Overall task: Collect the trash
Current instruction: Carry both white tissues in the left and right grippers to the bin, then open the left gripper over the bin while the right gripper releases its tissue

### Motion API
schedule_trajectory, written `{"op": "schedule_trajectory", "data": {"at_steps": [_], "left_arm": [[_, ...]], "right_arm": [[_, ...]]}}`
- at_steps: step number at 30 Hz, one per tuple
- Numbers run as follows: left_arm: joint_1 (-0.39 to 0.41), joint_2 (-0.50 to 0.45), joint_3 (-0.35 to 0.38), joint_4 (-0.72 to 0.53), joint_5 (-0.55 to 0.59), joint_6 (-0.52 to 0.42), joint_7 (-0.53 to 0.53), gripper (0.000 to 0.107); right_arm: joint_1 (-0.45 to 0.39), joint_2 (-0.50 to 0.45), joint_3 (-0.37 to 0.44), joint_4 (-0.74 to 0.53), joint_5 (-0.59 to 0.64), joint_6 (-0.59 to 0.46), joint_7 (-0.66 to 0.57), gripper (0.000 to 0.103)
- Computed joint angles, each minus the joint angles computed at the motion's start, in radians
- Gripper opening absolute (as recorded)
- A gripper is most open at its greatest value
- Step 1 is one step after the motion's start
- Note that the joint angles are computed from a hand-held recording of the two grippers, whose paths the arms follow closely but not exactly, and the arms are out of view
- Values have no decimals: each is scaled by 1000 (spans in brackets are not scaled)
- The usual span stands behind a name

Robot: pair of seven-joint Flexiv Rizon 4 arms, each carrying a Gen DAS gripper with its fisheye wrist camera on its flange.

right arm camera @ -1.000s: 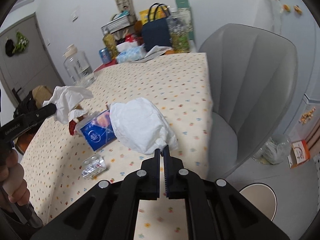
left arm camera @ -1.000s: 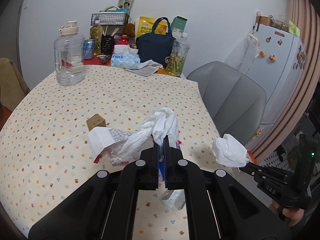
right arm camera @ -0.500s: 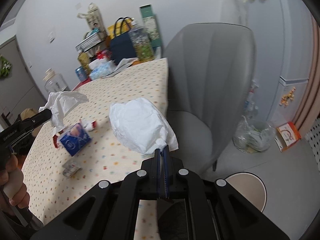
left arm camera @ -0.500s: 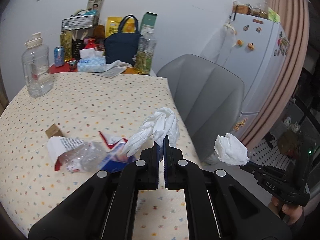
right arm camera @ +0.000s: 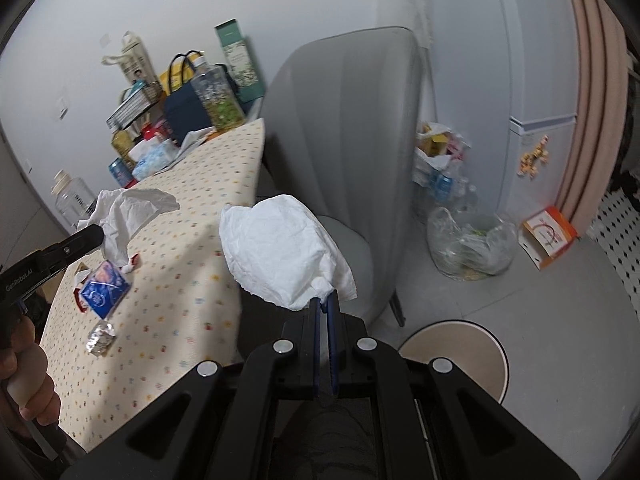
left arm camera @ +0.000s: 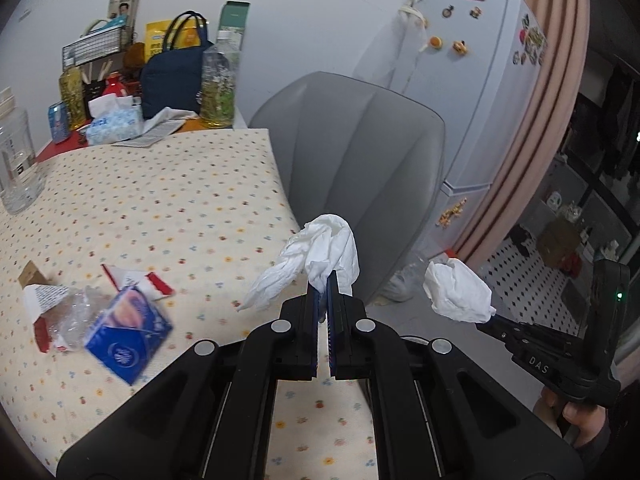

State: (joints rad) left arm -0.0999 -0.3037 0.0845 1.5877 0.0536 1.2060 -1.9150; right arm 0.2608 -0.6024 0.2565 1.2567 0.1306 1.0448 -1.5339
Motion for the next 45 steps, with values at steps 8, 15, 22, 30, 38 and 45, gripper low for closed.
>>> {"op": "schedule_trajectory", "data": {"at_steps": [8,15,22,30,38,45], "left_arm": [[-5,-74,-44,-68,-55,-38,72,4],[-13,-152,-85,-140,-131,-78,159,4],[-49,-238,-89,-262,-142,-157,215,4],[-90,-332,-85,-398,-129,-261,237,4],[-115,-424,-94,-524,-126,-368,263,4],[-132,-496,-106,-630,-133,-454,298,4]], "right_arm": [[-21,-4,-28,28,-4,6,47,4],[-41,-9,-52,61,-27,11,104,5],[-65,-40,-67,67,-38,0,165,5],[-114,-82,-60,61,-20,-28,200,25],[-139,-86,-90,122,-38,32,266,74],[-171,-88,-99,163,-44,56,317,77]]}}
